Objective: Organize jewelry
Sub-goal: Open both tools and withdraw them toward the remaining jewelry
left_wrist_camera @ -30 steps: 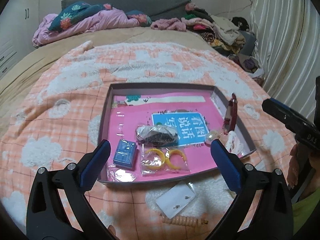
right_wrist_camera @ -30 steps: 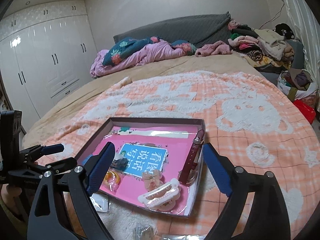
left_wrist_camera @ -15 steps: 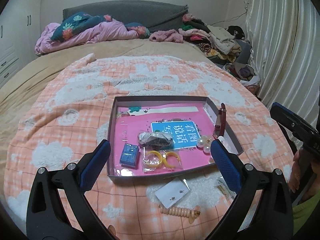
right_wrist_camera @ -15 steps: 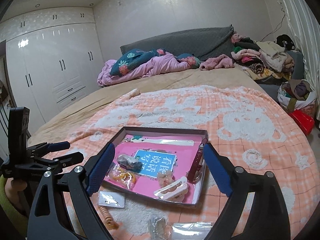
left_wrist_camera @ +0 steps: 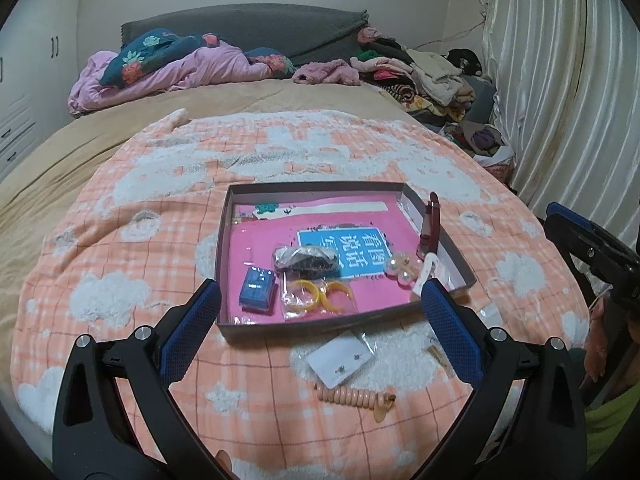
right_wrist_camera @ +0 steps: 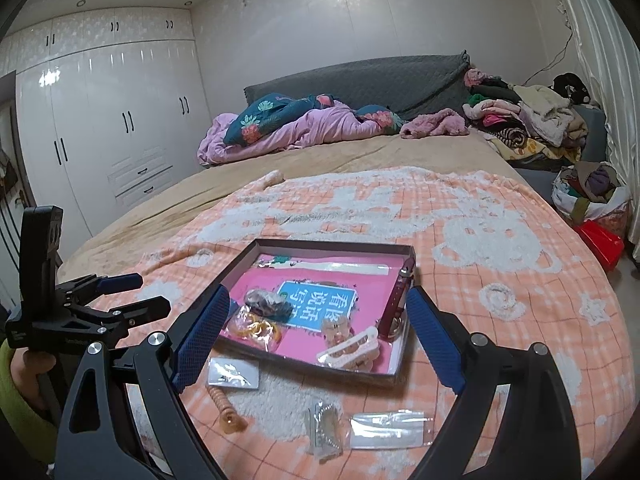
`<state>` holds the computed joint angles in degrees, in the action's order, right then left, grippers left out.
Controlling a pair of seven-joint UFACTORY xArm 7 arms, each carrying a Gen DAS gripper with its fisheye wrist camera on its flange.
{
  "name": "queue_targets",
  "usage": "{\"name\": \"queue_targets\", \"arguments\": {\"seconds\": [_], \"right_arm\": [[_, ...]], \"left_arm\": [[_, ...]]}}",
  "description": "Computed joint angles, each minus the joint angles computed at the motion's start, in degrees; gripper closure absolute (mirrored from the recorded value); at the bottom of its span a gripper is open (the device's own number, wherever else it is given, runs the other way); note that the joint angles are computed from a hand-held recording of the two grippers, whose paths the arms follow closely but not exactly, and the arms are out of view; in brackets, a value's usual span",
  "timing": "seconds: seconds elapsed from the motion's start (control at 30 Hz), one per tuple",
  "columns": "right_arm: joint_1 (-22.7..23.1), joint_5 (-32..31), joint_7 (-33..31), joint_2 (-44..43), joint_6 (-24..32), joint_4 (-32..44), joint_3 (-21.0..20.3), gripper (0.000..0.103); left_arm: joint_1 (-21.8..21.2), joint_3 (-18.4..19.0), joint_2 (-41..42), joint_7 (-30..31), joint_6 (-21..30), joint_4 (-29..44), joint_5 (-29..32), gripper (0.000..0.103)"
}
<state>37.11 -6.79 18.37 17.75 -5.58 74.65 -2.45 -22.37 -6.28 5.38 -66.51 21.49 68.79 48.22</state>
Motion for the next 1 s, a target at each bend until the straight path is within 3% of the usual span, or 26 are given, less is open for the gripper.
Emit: {"name": "queue_targets", "arguments": {"seconds": [0.53, 0.8, 1.0], "right_arm": [[4.7, -5.4, 4.5, -1.9, 2.6, -3.6, -4.2, 0.014], [4.8, -10.9, 8.7, -1.6, 5.4, -4.5, -3.8, 0.014], [1.8, -13.2, 10.0, -0.8, 7.8, -5.2, -0.5, 0.014]], "left_arm": [[1.1, -1.5, -2.9, 0.3, 0.0, -5.1, -0.8, 0.009], [1.5, -2.1, -3.0, 2.8, -0.3, -7.1, -2.7, 0.009], [1.8, -2.1, -3.1, 4.9, -0.7, -10.2, -5.5, 0.009]]}}
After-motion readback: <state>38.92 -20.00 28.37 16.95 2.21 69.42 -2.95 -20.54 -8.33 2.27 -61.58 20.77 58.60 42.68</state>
